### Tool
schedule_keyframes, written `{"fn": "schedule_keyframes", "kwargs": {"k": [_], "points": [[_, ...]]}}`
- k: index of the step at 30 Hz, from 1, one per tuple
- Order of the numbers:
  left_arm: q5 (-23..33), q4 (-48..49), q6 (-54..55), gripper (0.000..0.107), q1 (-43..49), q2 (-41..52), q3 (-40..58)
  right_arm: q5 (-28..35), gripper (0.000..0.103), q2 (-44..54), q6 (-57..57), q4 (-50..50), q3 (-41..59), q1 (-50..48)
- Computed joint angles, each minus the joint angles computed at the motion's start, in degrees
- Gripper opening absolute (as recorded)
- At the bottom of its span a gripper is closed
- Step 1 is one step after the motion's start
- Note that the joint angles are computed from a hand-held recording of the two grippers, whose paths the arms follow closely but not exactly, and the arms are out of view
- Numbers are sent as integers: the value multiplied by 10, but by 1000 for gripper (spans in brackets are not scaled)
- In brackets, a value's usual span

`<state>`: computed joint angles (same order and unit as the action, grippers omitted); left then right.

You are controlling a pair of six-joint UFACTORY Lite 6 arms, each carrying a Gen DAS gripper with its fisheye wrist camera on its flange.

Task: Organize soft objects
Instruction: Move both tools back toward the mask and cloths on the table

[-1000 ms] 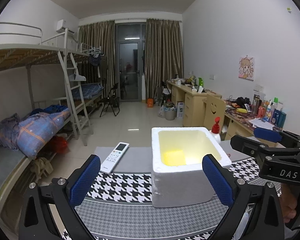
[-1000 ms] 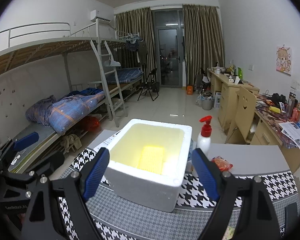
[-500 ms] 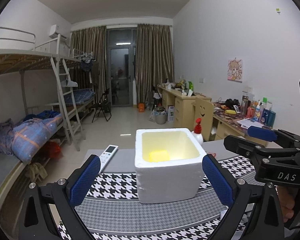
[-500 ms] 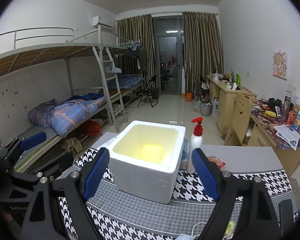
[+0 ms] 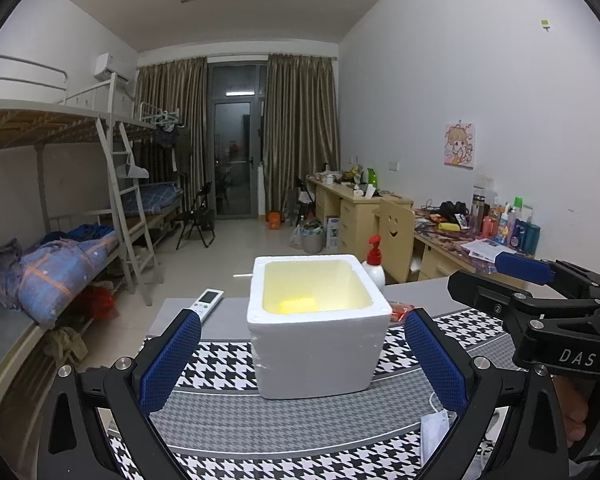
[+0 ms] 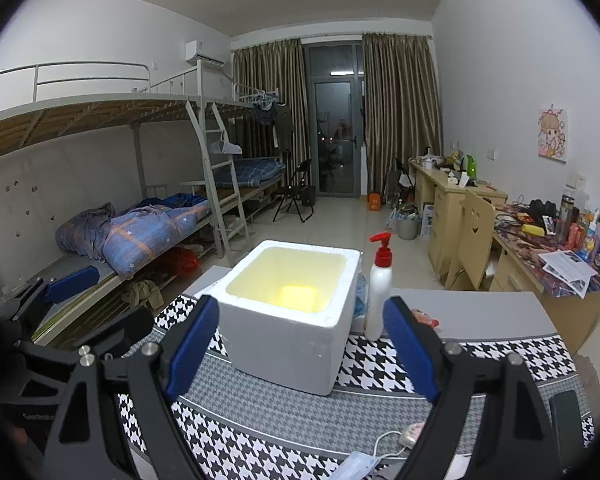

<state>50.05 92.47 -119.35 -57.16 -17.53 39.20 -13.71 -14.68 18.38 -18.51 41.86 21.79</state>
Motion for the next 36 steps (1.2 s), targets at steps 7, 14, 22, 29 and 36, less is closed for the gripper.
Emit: {"fn": "schedule_keyframes", "kwargs": {"k": [7, 14, 22, 29, 36], "points": [[-4, 13, -30, 102, -15, 6, -11, -9, 87, -43, -15, 9, -47, -14], [5, 35, -65, 102, -37, 25, -17, -22, 87, -81, -37, 30, -94, -30], [2, 60, -111, 102, -59, 46, -21, -30, 87, -117, -58, 45, -133, -50], [15, 79, -146, 102, -82, 74, -19, -44, 87, -139, -1, -18, -166, -86], [10, 100, -169, 102, -88, 100, -10, -52, 87, -159, 26, -46, -190, -111]]}}
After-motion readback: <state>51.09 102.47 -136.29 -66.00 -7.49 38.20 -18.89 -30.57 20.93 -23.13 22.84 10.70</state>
